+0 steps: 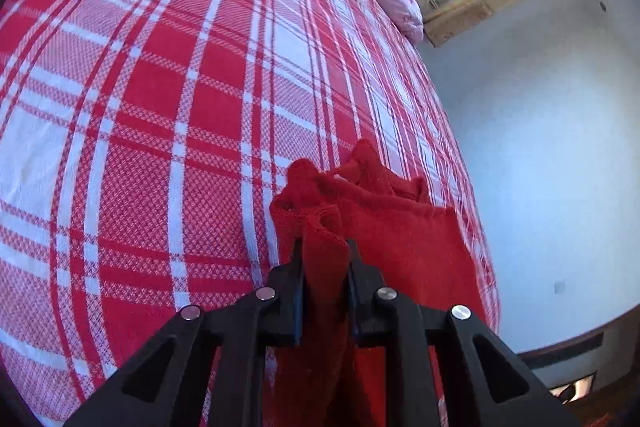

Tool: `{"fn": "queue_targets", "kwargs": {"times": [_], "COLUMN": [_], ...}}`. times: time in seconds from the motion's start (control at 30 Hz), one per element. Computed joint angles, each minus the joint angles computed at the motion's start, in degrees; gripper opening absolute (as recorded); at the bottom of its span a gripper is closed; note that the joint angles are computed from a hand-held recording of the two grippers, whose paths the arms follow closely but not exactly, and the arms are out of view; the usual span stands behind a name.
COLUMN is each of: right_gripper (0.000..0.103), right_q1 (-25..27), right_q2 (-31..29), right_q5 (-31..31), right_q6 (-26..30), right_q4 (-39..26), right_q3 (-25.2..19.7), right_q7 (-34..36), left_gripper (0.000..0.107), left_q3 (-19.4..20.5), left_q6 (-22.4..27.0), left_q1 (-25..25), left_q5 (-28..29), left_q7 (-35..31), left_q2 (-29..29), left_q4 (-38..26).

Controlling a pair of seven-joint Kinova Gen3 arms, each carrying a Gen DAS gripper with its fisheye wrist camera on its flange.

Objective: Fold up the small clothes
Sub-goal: 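Grasp the red sweater bundle with the right tool and lift it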

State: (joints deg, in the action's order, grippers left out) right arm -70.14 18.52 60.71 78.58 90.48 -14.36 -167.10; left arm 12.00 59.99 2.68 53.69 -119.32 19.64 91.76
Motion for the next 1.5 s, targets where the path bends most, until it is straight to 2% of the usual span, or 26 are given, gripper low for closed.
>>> {"fn": "queue_targets", "kwargs": {"times": [0.1,0.27,0.47,0.6,0.83,1.03,1.13,1.23,1.33,1.4,1.5], "right_gripper": [0.013,0.014,0.013,0.013,0.012,0.012,0.012,0.012,0.012,0.012,0.013], "right_q1": [0.0,-0.1,-0.8,0.0,0.7,3.5,5.3,12.2,19.1,19.1,14.5], "right_q2": [0.0,-1.0,-2.9,-5.3,-8.8,-14.5,-17.7,-21.1,-26.0,-28.8,-33.9], "right_q5": [-0.2,0.3,2.7,3.9,6.3,5.2,2.6,-2.1,-8.6,-12.3,-17.3], "right_q6": [-0.1,-0.3,1.6,2.5,7.7,12.8,15.4,16.5,14.1,12.9,6.9], "right_q4": [-0.2,1.1,3.0,4.4,7.8,12.2,15.3,18.9,23.4,25.6,30.5], "right_q3": [0.0,-0.3,-1.3,-2.4,-5.2,-8.3,-10.6,-17.6,-23.0,-22.9,-17.0], "right_q7": [-0.1,-1.9,-5.2,-8.0,-13.7,-21.5,-27.8,-34.7,-41.7,-46.4,-52.1], "left_gripper": [0.015,0.010,0.009,0.009,0.009,0.009,0.009,0.009,0.009,0.010,0.013], "left_q3": [-0.1,-0.6,-0.7,-0.2,1.2,4.9,6.4,7.7,8.2,7.4,3.6], "left_q6": [-2.0,-4.8,-7.7,-9.5,-10.8,-14.0,-14.9,-14.5,-13.3,-11.9,-8.8], "left_q1": [0.6,0.5,0.5,3.5,7.8,15.4,20.8,26.7,31.6,35.8,41.8], "left_q5": [-1.0,1.0,7.1,6.9,5.2,-1.4,-7.4,-13.8,-19.4,-23.6,-30.1], "left_q7": [-2.0,-2.8,-4.9,-2.8,2.3,10.2,14.4,18.3,21.8,23.7,26.8], "left_q2": [-1.8,-4.0,-6.9,-7.3,-5.9,-1.9,1.7,6.5,10.5,13.2,15.0], "left_q4": [0.8,3.2,5.0,3.1,-1.1,-9.8,-15.9,-22.2,-27.1,-30.7,-35.2]}}
